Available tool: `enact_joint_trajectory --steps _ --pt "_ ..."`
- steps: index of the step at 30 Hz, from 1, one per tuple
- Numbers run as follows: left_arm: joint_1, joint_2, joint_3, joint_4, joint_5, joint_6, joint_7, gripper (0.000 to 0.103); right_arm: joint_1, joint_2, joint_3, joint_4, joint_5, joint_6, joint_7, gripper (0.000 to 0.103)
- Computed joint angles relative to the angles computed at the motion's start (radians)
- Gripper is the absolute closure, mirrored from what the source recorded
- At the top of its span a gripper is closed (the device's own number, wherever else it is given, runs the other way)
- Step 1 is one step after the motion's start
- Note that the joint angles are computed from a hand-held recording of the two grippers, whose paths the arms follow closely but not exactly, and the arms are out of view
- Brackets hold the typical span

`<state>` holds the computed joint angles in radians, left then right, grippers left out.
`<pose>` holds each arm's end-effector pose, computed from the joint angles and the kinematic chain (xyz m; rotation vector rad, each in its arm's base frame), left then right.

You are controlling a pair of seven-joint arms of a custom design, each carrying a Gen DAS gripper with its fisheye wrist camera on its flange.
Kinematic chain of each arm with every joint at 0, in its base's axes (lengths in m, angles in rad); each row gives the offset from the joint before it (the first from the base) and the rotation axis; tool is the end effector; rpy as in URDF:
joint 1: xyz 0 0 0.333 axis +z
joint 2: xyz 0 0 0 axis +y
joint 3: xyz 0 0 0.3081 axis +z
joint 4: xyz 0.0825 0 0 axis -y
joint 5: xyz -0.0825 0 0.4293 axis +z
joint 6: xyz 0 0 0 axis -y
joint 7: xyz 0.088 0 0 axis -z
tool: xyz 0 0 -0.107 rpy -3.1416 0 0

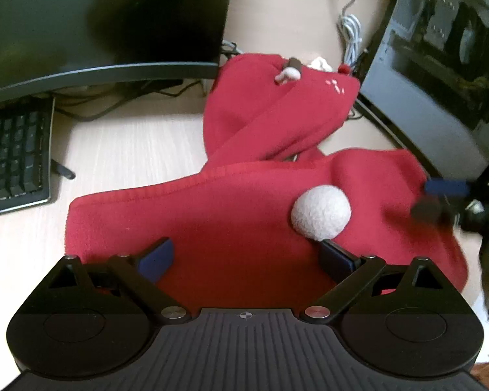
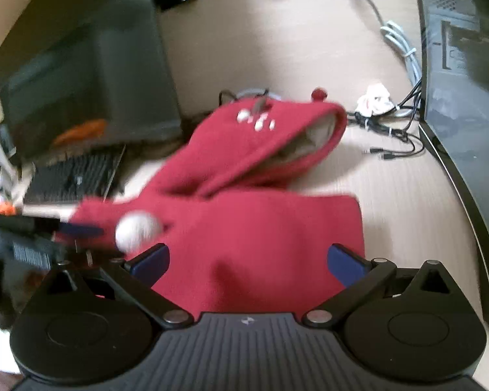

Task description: Fold clothes

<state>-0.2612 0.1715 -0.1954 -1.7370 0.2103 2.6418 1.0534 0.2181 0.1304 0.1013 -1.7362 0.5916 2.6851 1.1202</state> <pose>0.6319 -0.3067 0.5393 -1.8066 1.9367 -0.9215 0.6647 0.1973 0.5677 -1.8332 1.2974 -0.3393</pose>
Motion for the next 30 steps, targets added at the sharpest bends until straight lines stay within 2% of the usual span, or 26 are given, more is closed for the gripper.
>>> enact_joint_trajectory --steps 5,8,14,18,20,22,23,25,30 --pt "-0.001 0.007 0.002 0.006 0.004 -0.002 -0.011 0.004 0.025 0.072 -0.020 0.056 -0.178 -0.049 0.134 0.000" --pt "-0.002 0.007 0.003 0.006 0.007 -0.005 -0.013 0.004 0.026 0.077 -0.013 0.053 -0.234 -0.043 0.148 0.000" --pt "-0.001 0.012 0.001 0.015 0.002 -0.014 -0.005 0.003 0.003 0.040 0.005 0.025 -0.200 -0.045 0.072 0.000" --pt "-0.003 0.026 0.002 0.026 -0.001 -0.012 -0.001 0.001 -0.012 -0.049 0.025 -0.057 -0.036 -0.028 -0.148 0.000" --pt "-0.002 0.038 0.000 0.037 -0.011 -0.008 0.008 0.000 -0.002 -0.081 0.013 -0.087 0.008 -0.062 -0.212 0.000" --pt "0.002 0.052 -0.003 0.048 -0.029 -0.001 0.027 0.000 0.013 -0.086 -0.006 -0.107 -0.047 -0.092 -0.159 0.000" --pt "0.007 0.059 -0.006 0.052 -0.047 0.007 0.046 0.000 0.018 -0.087 -0.011 -0.120 -0.064 -0.093 -0.141 0.000" --pt "0.024 0.062 -0.017 0.053 -0.103 0.019 0.091 0.000 0.023 -0.095 -0.015 -0.148 -0.008 -0.054 -0.186 0.000" --pt "0.082 -0.023 -0.053 -0.014 -0.333 0.022 0.249 0.000 0.026 -0.088 -0.028 -0.113 -0.039 -0.087 -0.153 0.000"
